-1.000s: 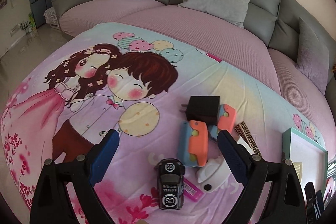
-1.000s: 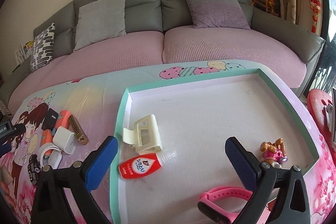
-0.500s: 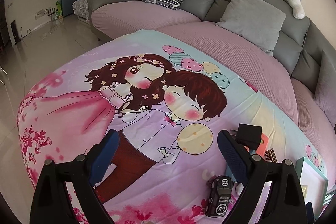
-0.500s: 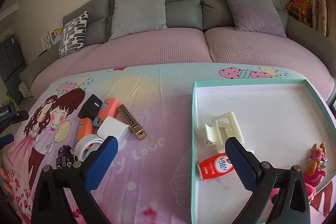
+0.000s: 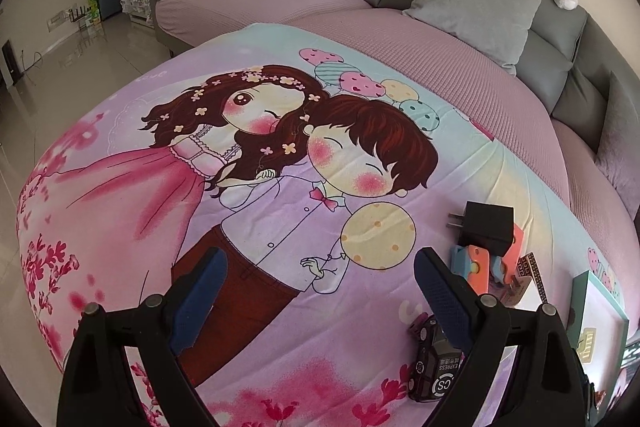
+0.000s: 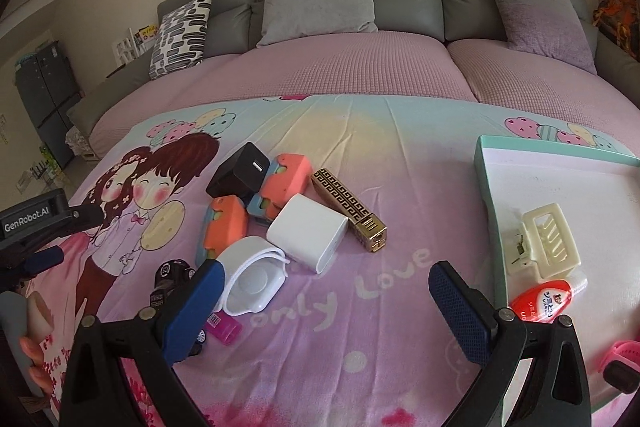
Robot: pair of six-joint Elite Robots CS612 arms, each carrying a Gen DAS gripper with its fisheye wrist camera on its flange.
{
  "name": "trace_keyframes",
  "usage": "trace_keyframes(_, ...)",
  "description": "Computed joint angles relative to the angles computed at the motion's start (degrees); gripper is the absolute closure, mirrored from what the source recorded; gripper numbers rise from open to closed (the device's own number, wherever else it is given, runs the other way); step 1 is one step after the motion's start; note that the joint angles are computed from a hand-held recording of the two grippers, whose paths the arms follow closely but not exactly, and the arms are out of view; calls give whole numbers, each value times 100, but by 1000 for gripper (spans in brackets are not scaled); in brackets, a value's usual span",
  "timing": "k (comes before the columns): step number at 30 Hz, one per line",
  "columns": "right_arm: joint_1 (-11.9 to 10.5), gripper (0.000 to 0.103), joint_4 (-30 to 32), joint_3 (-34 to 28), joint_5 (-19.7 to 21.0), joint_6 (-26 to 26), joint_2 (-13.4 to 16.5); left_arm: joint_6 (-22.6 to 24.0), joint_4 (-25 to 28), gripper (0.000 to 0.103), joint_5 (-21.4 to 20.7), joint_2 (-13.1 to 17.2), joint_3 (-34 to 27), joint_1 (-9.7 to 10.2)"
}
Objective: Organize rigid objects
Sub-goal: 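Withdraw both open tools from the tray toward the remaining items, then move the left tool over the black toy car while the right tool reaches the white watch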
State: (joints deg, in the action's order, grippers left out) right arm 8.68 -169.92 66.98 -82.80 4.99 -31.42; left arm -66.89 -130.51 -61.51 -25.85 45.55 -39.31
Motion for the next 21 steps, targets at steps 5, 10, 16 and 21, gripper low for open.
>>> trace_keyframes(5,31,0,245,-138,65,19,82,181,-56,8,-216,50,-43,16)
trace_keyframes(10,25,0,372,-240,325,181,147,345,-72,8,-400,99,-98,24)
trace_keyframes(16,44,1,681,-377,494,229,218,344,-140,8,-498,102,-71,43)
trace_keyframes(21,48,8,685,-388,624,303,224,282,-145,8,-582,107,-47,67)
